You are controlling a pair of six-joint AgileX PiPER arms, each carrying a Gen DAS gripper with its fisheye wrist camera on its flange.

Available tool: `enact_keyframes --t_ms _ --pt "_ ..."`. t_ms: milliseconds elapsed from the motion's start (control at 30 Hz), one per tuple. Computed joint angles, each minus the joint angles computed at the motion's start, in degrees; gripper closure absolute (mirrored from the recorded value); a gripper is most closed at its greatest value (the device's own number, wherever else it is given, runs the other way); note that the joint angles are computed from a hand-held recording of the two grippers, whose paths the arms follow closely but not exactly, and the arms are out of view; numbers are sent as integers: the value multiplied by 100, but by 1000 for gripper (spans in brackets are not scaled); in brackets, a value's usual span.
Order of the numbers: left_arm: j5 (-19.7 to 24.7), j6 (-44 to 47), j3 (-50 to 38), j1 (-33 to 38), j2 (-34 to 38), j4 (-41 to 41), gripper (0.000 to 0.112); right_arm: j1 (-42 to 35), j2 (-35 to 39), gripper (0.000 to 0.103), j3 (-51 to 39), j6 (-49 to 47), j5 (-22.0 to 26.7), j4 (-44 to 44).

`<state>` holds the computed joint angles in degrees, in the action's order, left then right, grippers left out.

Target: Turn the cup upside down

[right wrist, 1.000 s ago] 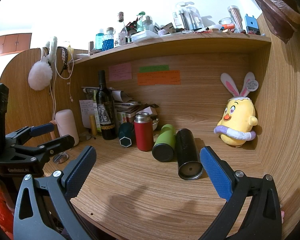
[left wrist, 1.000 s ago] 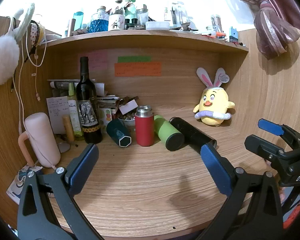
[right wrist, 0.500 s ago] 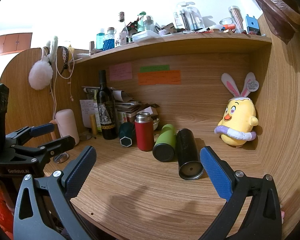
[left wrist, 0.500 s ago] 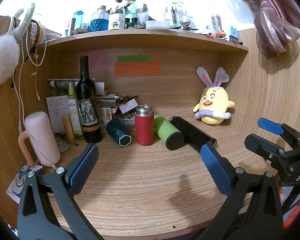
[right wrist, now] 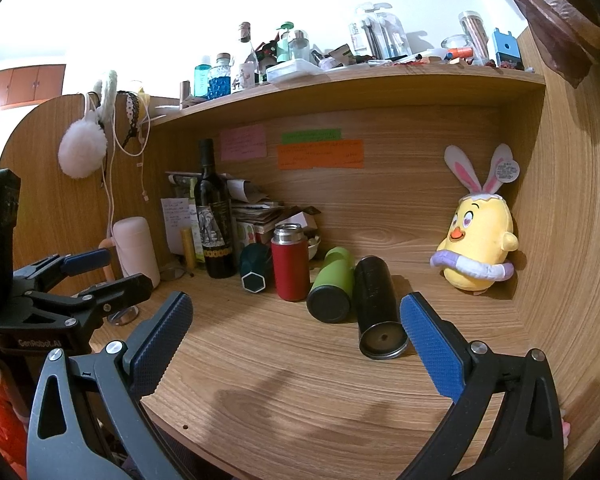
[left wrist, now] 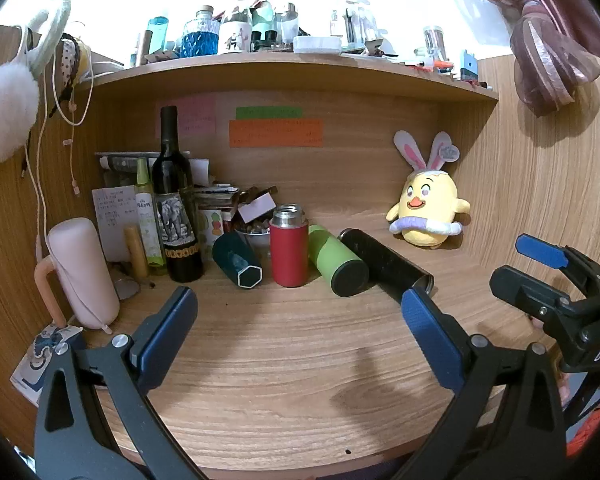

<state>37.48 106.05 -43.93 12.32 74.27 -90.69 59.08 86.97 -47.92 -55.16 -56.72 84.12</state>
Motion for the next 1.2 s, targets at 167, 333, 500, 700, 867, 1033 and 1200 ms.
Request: enact_keyframes --t_ms 167,333,500,700,867,1033,1200 --pt "-44 -156 -180 -85 182 199 9 -145 47 0 -41 18 149 -29" --pt "-325 -392 -702 -392 710 426 9 -549 137 0 -67 148 525 -157" --pt "-643 -2600 -2249 -905 1879 2344 9 -1091 295 0 -111 292 1034 -253" --pt "314 -5323 -5029 -1277 3778 4551 9 -1785 524 0 -152 627 1708 -530" --pt "724 -6674 -6979 -1673 4947 5768 29 -2279 692 0 -219 938 2239 -839" --pt "1253 -7613 -8853 -1984 6049 6681 36 -2600 785 0 -208 1288 2525 -1167" --pt "1613 -8030 -10033 -2123 6749 7039 51 -2731 820 0 -179 1418 2672 -1240"
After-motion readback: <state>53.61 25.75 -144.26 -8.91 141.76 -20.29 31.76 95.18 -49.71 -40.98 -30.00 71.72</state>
